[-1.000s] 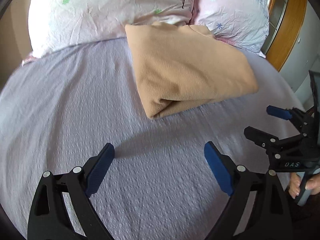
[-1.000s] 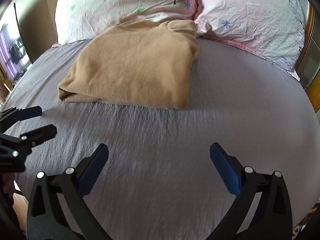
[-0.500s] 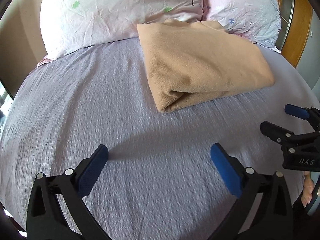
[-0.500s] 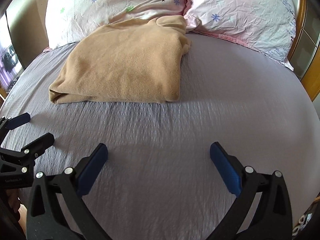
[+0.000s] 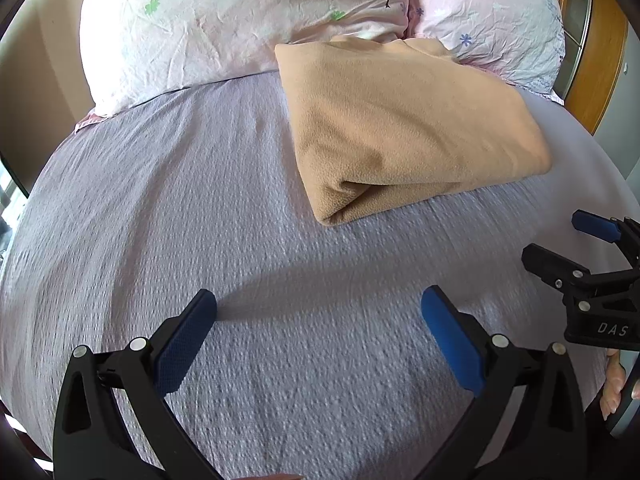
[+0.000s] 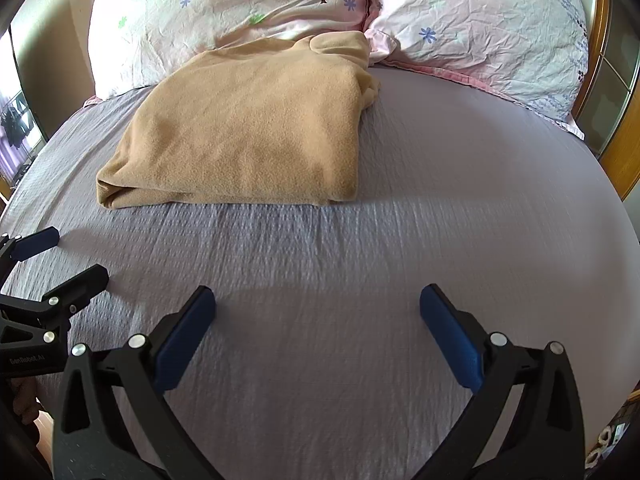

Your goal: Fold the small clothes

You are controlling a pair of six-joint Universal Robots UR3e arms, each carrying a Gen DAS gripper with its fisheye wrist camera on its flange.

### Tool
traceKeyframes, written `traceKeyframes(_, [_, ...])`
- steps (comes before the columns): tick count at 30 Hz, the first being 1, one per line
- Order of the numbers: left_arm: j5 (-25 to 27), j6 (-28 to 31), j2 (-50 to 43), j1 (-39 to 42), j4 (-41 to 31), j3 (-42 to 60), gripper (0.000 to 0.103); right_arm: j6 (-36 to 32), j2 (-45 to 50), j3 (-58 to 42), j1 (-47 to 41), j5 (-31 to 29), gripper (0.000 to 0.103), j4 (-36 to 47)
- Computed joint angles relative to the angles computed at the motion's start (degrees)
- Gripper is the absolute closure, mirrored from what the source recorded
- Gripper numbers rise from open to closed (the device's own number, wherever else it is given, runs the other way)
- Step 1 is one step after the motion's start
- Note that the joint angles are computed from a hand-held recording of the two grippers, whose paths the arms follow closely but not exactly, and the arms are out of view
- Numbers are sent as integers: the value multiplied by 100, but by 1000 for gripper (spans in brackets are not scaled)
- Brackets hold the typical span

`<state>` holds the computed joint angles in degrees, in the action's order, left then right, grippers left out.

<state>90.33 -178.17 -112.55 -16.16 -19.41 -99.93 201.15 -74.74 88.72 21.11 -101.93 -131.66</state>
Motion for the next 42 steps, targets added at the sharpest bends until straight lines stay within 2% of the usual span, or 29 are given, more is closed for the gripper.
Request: traceKeyframes(42, [37,-39,-7,-16,-7,-4,1,102,87,-71,55,-67,2,-3])
